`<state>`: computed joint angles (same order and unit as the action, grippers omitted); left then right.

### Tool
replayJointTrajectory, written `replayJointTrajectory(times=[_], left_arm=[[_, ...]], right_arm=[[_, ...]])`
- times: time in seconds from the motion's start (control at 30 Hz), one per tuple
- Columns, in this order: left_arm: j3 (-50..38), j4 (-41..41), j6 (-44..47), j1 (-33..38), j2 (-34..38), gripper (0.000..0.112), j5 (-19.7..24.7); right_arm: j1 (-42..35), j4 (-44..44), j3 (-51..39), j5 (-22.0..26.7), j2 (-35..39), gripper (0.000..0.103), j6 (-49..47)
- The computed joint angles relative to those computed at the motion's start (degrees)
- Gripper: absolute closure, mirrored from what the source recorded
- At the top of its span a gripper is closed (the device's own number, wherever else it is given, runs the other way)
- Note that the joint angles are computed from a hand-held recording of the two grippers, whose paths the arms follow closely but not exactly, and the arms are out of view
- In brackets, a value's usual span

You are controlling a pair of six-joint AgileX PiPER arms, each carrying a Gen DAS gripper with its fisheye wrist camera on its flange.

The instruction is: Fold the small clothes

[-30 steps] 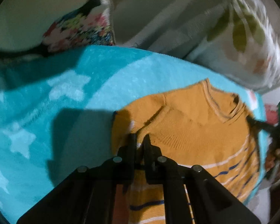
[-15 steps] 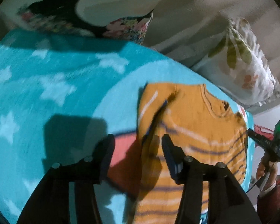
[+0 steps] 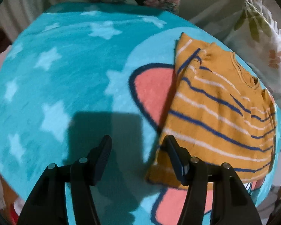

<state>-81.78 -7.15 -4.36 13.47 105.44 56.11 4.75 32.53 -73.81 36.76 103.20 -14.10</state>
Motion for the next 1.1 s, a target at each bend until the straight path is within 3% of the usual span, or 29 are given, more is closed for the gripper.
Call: replayJointTrajectory(times=[0.1, 0.23, 0.4, 0.5, 0.7, 1.1], left_arm=[[3.2, 0.9, -3.3, -2.1, -5.0, 0.053, -1.3], [6.4, 4.6, -9.7, -7.1, -11.3, 0.051, -3.0], [10.0, 10.9, -18.2, -15.4, -16.7, 0.045, -4.2], [10.0, 14.7, -22.5, -20.4, -17.1, 0.045, -4.0], [10.7, 18.2, -26.9, -27.9, -17.9, 0.044, -2.8], [12.6, 22.2, -32.8, -37.9, -20.4, 0.044, -1.4]], right_arm=[[1.9, 4.0, 3.7, 0.0, 0.5, 0.053, -4.1], [3.9, -7.4, 8.3, -5.7, 0.6, 0.053, 8.6], [1.0, -6.8, 15.7, -10.9, -5.3, 0.053, 12.2], [1.5, -15.0, 17.7, -12.2, -8.7, 0.051, 20.9], [2.8, -22.0, 22.5, -13.1, -15.5, 0.049, 27.7], [0.5, -19.1, 30.6, -13.2, -21.4, 0.047, 23.5]])
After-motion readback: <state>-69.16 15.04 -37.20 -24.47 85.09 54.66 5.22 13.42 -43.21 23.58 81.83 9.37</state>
